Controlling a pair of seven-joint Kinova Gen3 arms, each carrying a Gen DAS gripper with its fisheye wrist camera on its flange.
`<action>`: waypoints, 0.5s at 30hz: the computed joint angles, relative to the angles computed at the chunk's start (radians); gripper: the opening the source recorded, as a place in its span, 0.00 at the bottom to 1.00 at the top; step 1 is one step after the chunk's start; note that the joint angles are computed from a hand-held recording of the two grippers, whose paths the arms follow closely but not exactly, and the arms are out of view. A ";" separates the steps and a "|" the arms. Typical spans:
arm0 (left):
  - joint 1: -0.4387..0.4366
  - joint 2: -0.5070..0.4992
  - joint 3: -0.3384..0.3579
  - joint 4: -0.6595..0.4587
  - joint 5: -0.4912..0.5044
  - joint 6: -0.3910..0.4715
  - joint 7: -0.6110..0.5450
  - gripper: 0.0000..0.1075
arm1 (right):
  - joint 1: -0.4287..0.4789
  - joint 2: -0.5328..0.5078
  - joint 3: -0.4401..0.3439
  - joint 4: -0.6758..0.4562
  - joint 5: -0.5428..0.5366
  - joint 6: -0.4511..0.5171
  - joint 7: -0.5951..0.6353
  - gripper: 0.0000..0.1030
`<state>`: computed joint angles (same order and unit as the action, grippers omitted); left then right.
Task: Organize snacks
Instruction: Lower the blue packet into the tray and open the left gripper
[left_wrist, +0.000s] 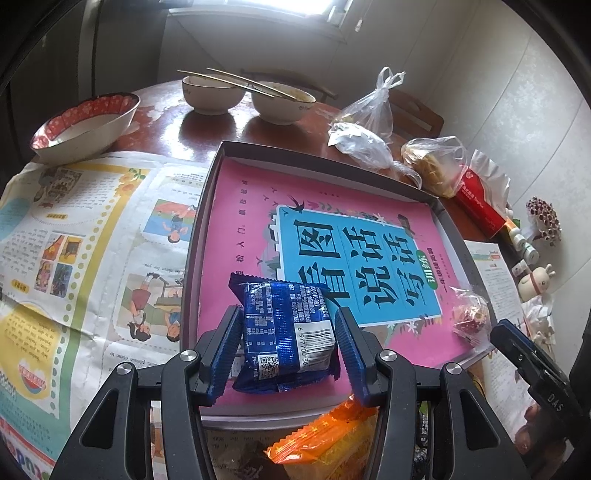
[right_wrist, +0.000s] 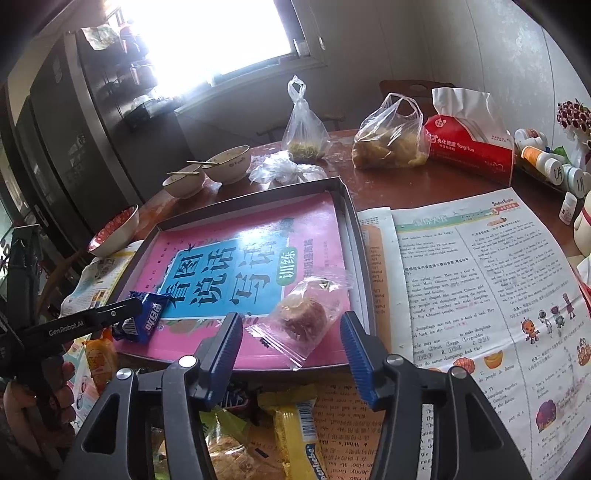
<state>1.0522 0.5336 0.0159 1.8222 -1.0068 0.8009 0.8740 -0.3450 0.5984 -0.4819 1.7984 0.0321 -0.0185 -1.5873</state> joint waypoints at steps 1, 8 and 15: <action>0.002 -0.002 0.000 0.002 0.000 0.001 0.002 0.50 | -0.002 -0.003 0.002 0.002 0.001 -0.002 0.000 0.56; 0.016 -0.016 0.007 0.007 -0.010 0.028 0.027 0.52 | 0.007 -0.016 -0.010 0.023 0.013 -0.021 -0.003 0.60; 0.032 -0.034 0.032 0.012 -0.027 0.077 0.060 0.55 | 0.026 -0.027 -0.032 0.043 0.033 -0.038 -0.015 0.62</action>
<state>1.0846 0.4999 0.0482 1.8340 -1.0339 0.8782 0.9338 -0.3194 0.5711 -0.5137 1.8419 0.0654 -0.0569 -1.6021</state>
